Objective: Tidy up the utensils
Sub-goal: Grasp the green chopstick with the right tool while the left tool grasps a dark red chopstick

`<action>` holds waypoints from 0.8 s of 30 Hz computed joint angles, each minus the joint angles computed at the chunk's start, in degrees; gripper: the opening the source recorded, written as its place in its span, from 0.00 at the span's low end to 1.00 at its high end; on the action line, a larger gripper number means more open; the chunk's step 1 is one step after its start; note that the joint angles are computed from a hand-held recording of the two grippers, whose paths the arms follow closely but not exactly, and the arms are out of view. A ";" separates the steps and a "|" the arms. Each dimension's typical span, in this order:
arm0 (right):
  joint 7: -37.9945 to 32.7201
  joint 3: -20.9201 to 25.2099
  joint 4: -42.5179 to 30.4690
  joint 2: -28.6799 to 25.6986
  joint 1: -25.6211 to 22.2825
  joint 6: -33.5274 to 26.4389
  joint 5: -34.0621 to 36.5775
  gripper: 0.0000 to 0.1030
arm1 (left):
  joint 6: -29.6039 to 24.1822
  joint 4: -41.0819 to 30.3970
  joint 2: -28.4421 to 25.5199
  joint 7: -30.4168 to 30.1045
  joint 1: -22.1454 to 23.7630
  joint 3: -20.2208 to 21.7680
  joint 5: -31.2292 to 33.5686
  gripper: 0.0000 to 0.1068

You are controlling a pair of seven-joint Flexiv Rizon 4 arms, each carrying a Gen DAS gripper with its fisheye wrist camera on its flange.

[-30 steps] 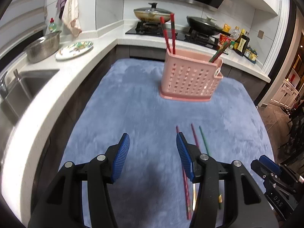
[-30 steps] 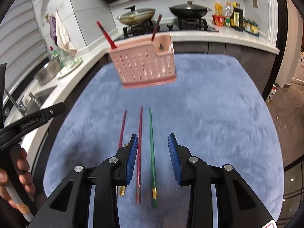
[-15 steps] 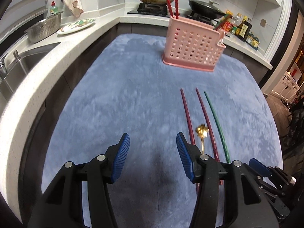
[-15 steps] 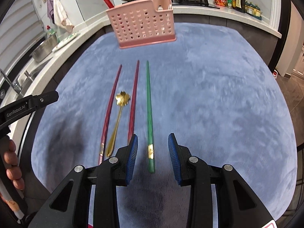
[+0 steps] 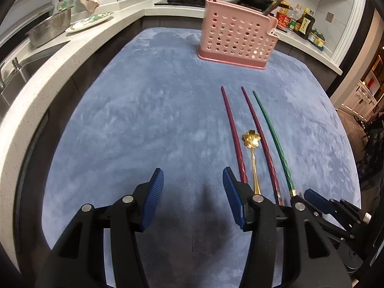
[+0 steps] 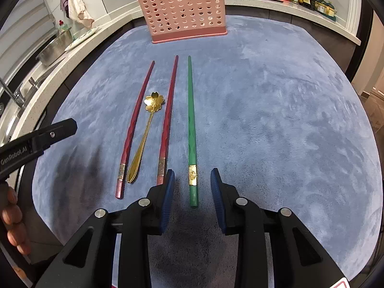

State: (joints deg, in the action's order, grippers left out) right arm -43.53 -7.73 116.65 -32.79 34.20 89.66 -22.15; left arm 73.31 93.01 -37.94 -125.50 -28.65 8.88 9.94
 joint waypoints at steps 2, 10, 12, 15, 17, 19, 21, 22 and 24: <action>-0.04 0.01 -0.18 -0.25 0.03 -0.21 -0.04 0.25 | -0.03 0.12 -0.12 0.42 0.21 -0.58 -0.16 0.46; -0.24 1.32 -0.74 -1.19 -1.33 -1.06 0.25 0.12 | 0.05 0.62 -0.56 1.95 0.26 -1.83 -1.15 0.49; -0.19 0.90 -0.58 -1.21 -0.99 -0.92 0.12 0.10 | 0.16 0.78 -0.69 2.59 0.56 -2.41 -1.67 0.49; 0.14 -0.26 0.21 -0.86 -0.03 -0.47 -0.12 0.07 | 0.22 0.79 -0.92 3.54 0.73 -2.92 -2.33 0.50; 0.26 -0.19 0.51 -0.73 -0.14 -0.23 0.13 0.07 | 0.12 0.65 -1.12 4.05 0.49 -2.89 -2.47 0.53; 0.42 -0.24 1.02 -0.42 -0.10 0.03 0.41 0.07 | 0.20 0.69 -1.20 4.61 0.42 -3.14 -2.69 0.55; 0.59 -0.43 1.54 -0.14 0.05 0.26 0.64 0.07 | 0.33 0.78 -1.31 5.48 0.52 -3.68 -3.06 0.55; 0.57 -0.24 1.76 0.00 -0.13 0.32 0.81 0.07 | 0.36 0.78 -1.41 5.88 0.55 -3.90 -3.27 0.55; 0.49 0.21 2.03 0.20 -0.52 0.42 1.15 0.07 | 0.34 0.78 -1.58 6.75 0.58 -4.36 -3.72 0.55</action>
State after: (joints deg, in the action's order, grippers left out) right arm -43.04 -7.53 118.68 -32.59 33.68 90.08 -21.00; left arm 73.65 93.79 -39.52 -118.75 -28.07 4.52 6.22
